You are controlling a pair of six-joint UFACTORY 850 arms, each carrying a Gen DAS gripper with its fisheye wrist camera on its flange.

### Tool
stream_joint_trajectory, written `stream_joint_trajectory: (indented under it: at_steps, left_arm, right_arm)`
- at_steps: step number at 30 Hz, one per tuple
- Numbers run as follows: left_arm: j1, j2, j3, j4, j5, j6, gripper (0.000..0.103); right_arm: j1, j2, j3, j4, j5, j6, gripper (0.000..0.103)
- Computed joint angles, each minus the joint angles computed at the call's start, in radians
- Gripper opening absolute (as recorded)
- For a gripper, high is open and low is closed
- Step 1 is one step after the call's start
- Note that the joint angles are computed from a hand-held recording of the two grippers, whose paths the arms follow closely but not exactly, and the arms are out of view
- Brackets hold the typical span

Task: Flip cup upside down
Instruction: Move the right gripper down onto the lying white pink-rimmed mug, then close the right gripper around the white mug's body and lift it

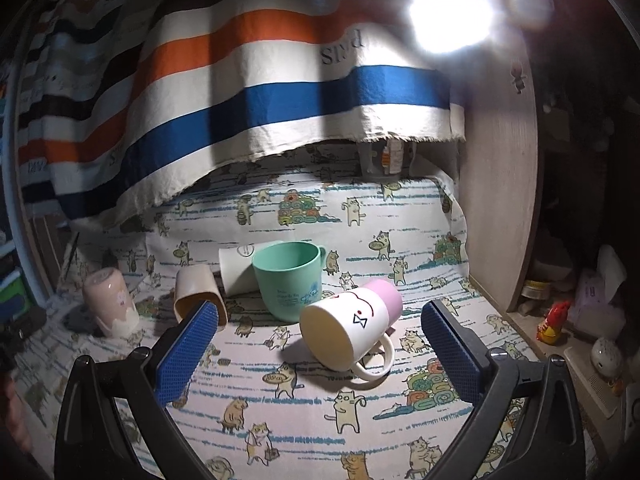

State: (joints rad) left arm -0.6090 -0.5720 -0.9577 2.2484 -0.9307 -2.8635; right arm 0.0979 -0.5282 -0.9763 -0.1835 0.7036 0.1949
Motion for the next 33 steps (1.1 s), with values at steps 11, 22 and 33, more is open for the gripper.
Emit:
stream_joint_trajectory:
  at_steps: [11, 22, 33]
  left_arm:
    - [0.016, -0.14, -0.349, -0.098, 0.297, 0.32, 0.084]
    - [0.067, -0.303, -0.623, -0.167, 0.687, 0.373, 0.045]
    - [0.064, -0.312, -0.593, -0.266, 0.514, 0.447, 0.056]
  right_arm:
    - [-0.08, -0.14, -0.273, -0.679, -0.252, 0.733, 0.076]
    - [-0.147, -0.341, -0.498, -1.176, -0.181, 1.394, 0.07]
    - [-0.119, -0.413, -0.568, -1.174, -0.19, 1.588, 0.08]
